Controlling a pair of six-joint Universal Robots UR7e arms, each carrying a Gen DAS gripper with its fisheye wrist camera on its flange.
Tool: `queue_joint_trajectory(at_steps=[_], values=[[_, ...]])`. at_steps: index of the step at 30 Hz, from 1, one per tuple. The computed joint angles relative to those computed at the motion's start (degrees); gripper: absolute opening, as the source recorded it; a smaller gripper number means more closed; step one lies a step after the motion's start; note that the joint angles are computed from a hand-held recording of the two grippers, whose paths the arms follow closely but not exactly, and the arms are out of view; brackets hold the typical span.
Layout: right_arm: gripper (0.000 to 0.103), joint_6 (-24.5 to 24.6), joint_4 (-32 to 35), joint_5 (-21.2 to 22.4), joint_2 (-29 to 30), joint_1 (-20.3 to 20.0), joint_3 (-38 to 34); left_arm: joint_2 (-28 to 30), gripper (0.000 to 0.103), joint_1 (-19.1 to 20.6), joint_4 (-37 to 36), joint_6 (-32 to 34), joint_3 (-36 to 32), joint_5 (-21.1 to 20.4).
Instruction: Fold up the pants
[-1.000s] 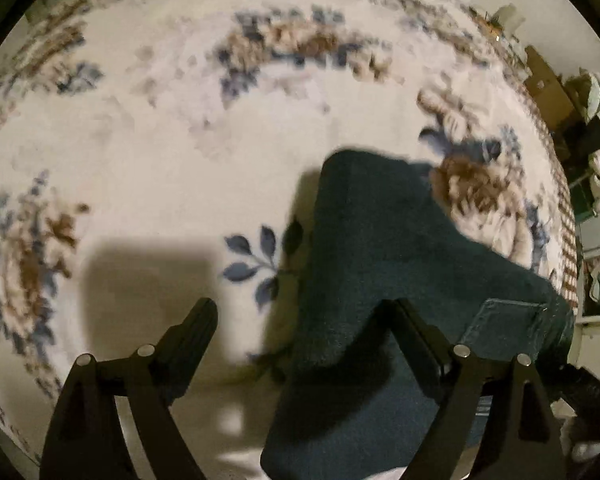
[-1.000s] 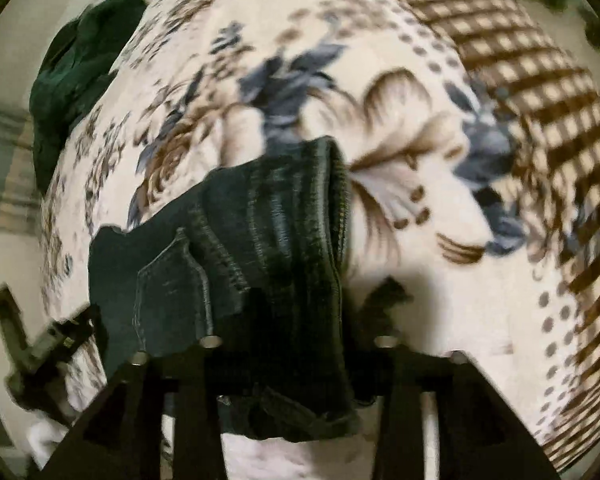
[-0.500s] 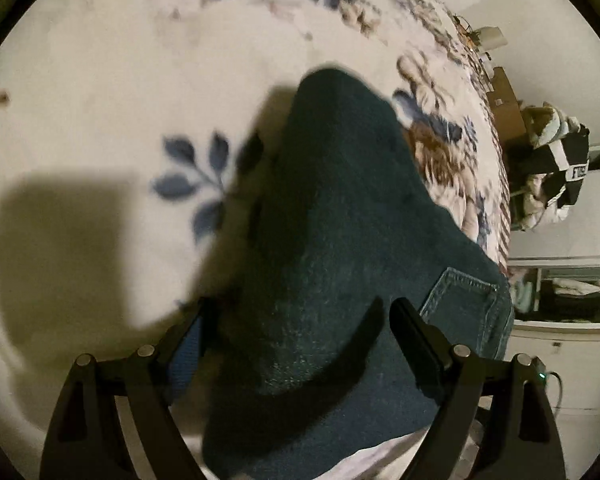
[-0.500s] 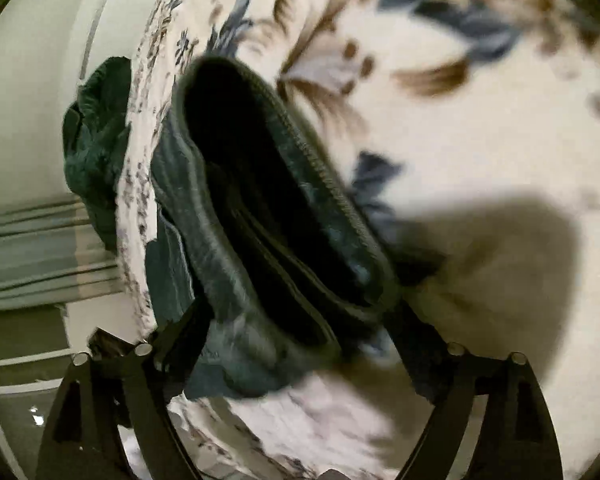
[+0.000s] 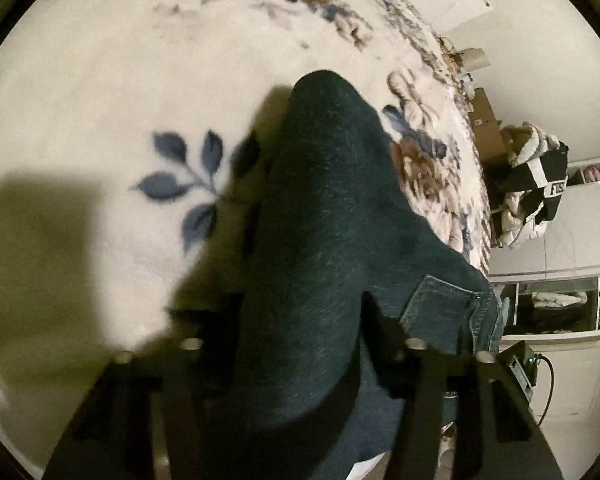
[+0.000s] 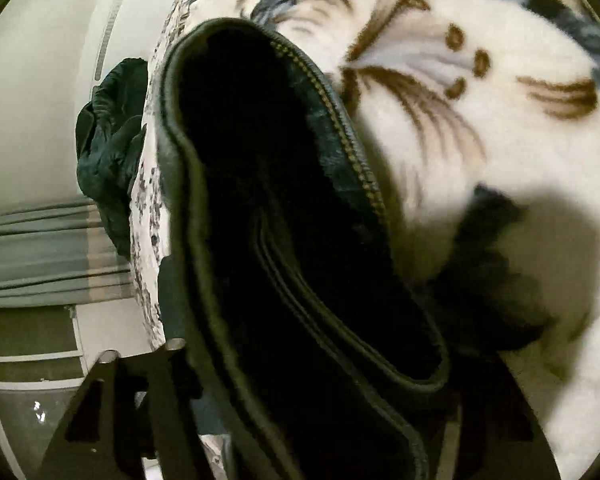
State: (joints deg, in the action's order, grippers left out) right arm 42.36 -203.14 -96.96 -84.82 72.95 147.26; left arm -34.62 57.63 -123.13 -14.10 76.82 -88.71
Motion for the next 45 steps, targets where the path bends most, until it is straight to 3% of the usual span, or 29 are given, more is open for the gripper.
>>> queue_joint_trajectory(at_steps=[8, 16, 20, 24, 29, 31, 33, 37, 39, 40, 43, 45], values=[[0.040, 1.36, 3.79, -6.74, -0.10, 7.14, -4.11, -0.51, 0.027, -1.02, -1.27, -0.20, -2.26, -2.92], [0.038, -1.98, 8.08, -8.02, 0.70, 11.42, -14.33, 3.38, 0.027, -1.58, -1.78, 0.42, -13.43, -5.39], [0.038, -4.54, 10.46, -6.62, 5.12, 11.28, -22.48, 9.01, 0.027, -0.49, -0.51, -0.08, -23.66, -4.61], [0.038, -8.79, 15.02, -4.22, 10.78, 8.49, -31.44, 17.28, 0.027, 1.27, 4.15, 0.77, -37.05, -2.18], [0.041, -10.79, 24.08, -4.68, 15.84, 5.49, -39.28, 28.36, 0.028, 3.25, 17.15, 3.72, -55.38, 2.94], [0.053, -10.21, 26.49, -7.22, 17.00, 5.75, -40.49, 30.06, 0.034, 3.54, 20.48, 5.56, -57.96, 5.19], [0.064, -10.09, 28.18, -10.80, 16.70, 6.69, -40.00, 28.02, 0.040, 3.41, 19.19, 7.46, -54.18, 5.79], [0.069, -9.38, 30.77, -15.49, 15.05, 7.74, -38.85, 26.43, 0.054, 2.72, 20.05, 8.37, -52.28, 8.63], [0.075, -9.31, 33.16, -19.51, 13.87, 8.73, -38.60, 25.68, 0.066, 1.76, 20.31, 8.92, -51.38, 12.56], [0.076, -9.50, 33.84, -21.76, 13.03, 9.28, -37.93, 25.59, 0.066, 1.39, 20.18, 9.39, -51.32, 13.84], [0.082, -9.00, 40.95, -33.10, 12.06, 13.49, -38.71, 23.02, 0.066, -0.28, 16.47, 11.11, -46.21, 19.07], [0.087, -7.62, 49.30, -43.13, 13.49, 17.18, -41.92, 20.83, 0.066, -1.77, 12.85, 12.78, -41.85, 22.75]])
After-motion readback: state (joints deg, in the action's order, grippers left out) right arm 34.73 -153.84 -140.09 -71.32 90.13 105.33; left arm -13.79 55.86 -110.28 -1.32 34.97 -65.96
